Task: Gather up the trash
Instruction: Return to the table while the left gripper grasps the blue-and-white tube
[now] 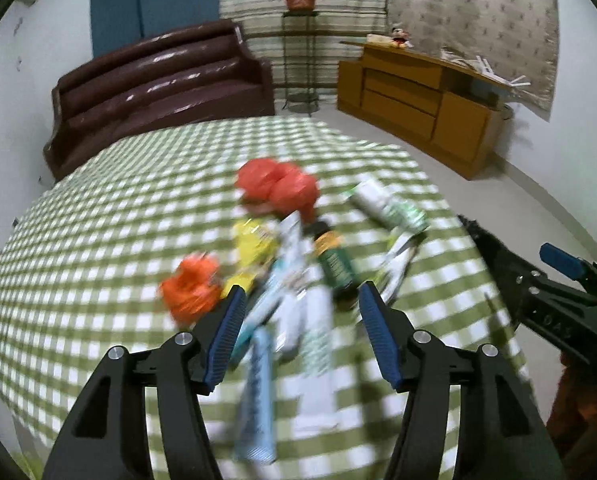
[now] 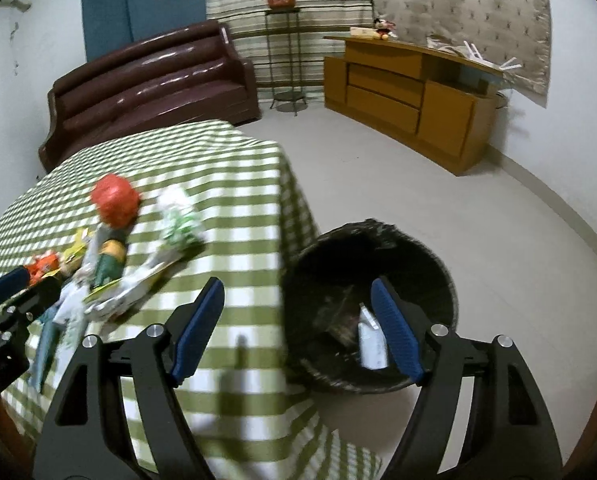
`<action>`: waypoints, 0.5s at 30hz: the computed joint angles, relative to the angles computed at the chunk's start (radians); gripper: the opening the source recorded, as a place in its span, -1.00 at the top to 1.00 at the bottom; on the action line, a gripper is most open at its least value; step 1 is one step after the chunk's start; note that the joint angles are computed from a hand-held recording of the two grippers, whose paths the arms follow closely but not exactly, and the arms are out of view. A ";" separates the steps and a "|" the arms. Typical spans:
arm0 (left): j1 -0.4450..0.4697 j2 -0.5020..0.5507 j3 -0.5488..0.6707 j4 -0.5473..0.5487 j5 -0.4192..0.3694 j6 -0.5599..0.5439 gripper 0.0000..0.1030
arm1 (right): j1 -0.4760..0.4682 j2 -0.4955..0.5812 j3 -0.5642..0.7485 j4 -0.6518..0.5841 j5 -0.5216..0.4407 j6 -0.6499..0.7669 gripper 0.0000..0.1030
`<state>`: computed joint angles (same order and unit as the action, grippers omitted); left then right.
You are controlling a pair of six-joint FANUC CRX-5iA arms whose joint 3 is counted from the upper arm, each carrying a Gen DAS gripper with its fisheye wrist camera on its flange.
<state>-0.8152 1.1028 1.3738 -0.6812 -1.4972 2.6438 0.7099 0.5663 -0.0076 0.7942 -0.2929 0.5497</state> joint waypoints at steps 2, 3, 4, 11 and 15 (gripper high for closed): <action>-0.001 -0.062 -0.124 0.009 0.035 0.051 -0.13 | 0.013 -0.007 -0.011 0.008 0.001 -0.006 -0.44; -0.003 -0.080 -0.160 0.009 0.043 0.067 -0.13 | 0.020 -0.011 -0.019 0.019 0.003 -0.014 -0.44; -0.004 -0.098 -0.196 0.011 0.052 0.083 -0.13 | 0.027 -0.014 -0.029 0.034 0.005 -0.028 -0.44; -0.009 -0.184 -0.371 0.019 0.114 0.153 -0.13 | 0.067 -0.026 -0.058 0.061 0.003 -0.037 -0.44; -0.001 -0.200 -0.422 0.048 0.159 0.154 -0.13 | 0.075 -0.034 -0.079 0.109 0.009 -0.081 -0.44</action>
